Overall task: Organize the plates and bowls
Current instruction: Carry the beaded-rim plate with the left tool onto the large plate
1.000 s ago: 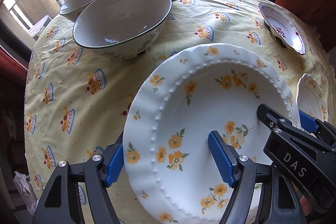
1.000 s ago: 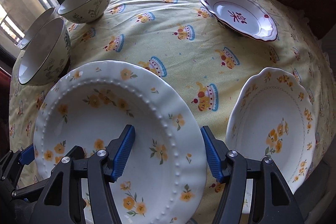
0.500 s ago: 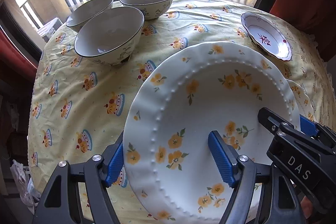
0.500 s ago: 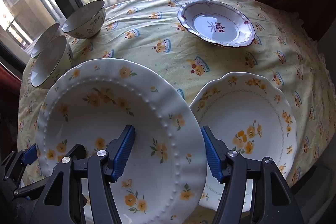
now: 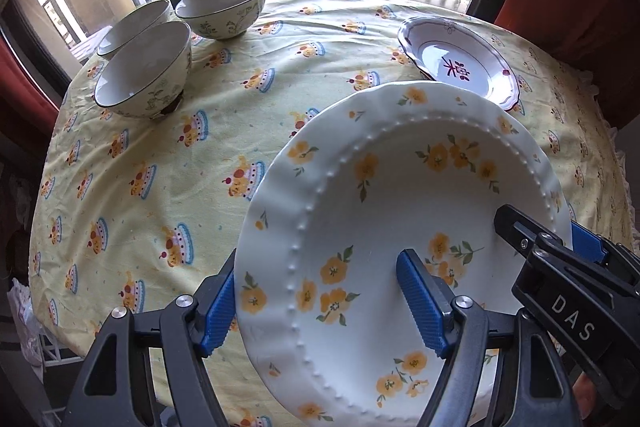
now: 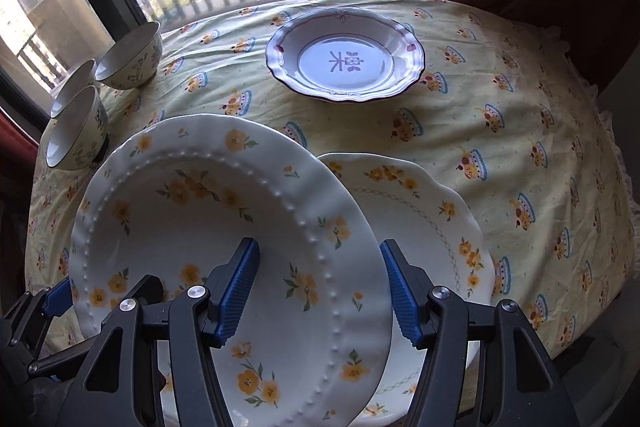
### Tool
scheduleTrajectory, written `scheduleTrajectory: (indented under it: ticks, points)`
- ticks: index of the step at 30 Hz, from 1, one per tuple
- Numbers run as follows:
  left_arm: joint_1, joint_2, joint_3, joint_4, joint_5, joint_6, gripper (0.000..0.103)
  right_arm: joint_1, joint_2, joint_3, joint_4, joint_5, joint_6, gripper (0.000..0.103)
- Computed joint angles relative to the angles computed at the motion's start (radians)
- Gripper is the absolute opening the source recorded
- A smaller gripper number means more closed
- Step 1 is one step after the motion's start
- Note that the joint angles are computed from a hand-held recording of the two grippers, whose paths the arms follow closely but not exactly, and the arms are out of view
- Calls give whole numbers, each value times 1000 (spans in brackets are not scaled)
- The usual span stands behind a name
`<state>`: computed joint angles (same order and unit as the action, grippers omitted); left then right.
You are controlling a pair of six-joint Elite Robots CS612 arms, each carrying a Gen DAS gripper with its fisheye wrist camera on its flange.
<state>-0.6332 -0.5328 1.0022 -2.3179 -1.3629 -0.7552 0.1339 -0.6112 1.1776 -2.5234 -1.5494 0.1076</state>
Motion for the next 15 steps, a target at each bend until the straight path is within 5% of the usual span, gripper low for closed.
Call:
scheduleTrajectory:
  ticks: [15]
  points:
    - [-38, 113, -188, 69, -71, -75, 76, -81, -8, 33, 9, 1, -68, 65]
